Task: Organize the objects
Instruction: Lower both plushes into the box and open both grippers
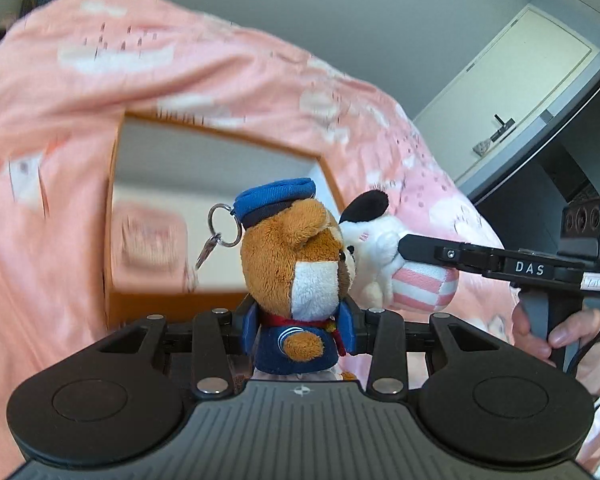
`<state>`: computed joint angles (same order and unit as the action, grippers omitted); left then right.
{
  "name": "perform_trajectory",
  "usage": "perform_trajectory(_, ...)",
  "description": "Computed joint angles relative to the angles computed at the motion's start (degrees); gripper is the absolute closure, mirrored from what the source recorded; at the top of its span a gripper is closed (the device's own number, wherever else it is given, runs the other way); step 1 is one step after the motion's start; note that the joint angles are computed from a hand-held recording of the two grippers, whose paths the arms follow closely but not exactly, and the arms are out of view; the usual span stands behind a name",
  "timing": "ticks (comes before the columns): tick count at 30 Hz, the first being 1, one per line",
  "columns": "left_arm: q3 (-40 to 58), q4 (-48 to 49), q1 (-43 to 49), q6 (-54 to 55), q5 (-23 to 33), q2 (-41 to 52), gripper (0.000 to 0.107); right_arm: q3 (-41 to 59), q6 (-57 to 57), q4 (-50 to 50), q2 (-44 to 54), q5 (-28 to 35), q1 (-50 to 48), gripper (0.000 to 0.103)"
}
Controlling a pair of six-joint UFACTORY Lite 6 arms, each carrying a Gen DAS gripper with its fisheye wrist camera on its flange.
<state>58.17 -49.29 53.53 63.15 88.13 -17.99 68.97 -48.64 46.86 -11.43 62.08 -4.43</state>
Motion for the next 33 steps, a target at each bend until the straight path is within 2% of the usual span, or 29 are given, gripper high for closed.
perform_trajectory(3, 5.1, -1.2, -7.1, -4.9, -5.9, 3.9, 0.062, 2.8, 1.4, 3.3, 3.8, -3.4, 1.6, 0.050)
perform_trajectory(9, 11.5, 0.2, -16.9, -11.6, -13.4, 12.6, 0.062, 6.0, 4.3, 4.9, 11.6, -14.0, 6.7, 0.050)
perform_trajectory(18, 11.3, 5.5, -27.5, -16.8, -24.9, 23.7, 0.063, 6.5, 8.2, 5.2, 23.6, -22.2, 9.4, 0.050)
perform_trajectory(25, 13.0, 10.5, -32.6, -21.1, -30.8, 29.6, 0.063, 7.0, 6.3, 6.7, 28.0, -26.6, 10.9, 0.050)
perform_trajectory(33, 11.2, 17.2, -35.5, -23.1, -35.4, 29.8, 0.062, 11.5, 11.2, 0.3, 33.8, -22.8, 12.7, 0.050)
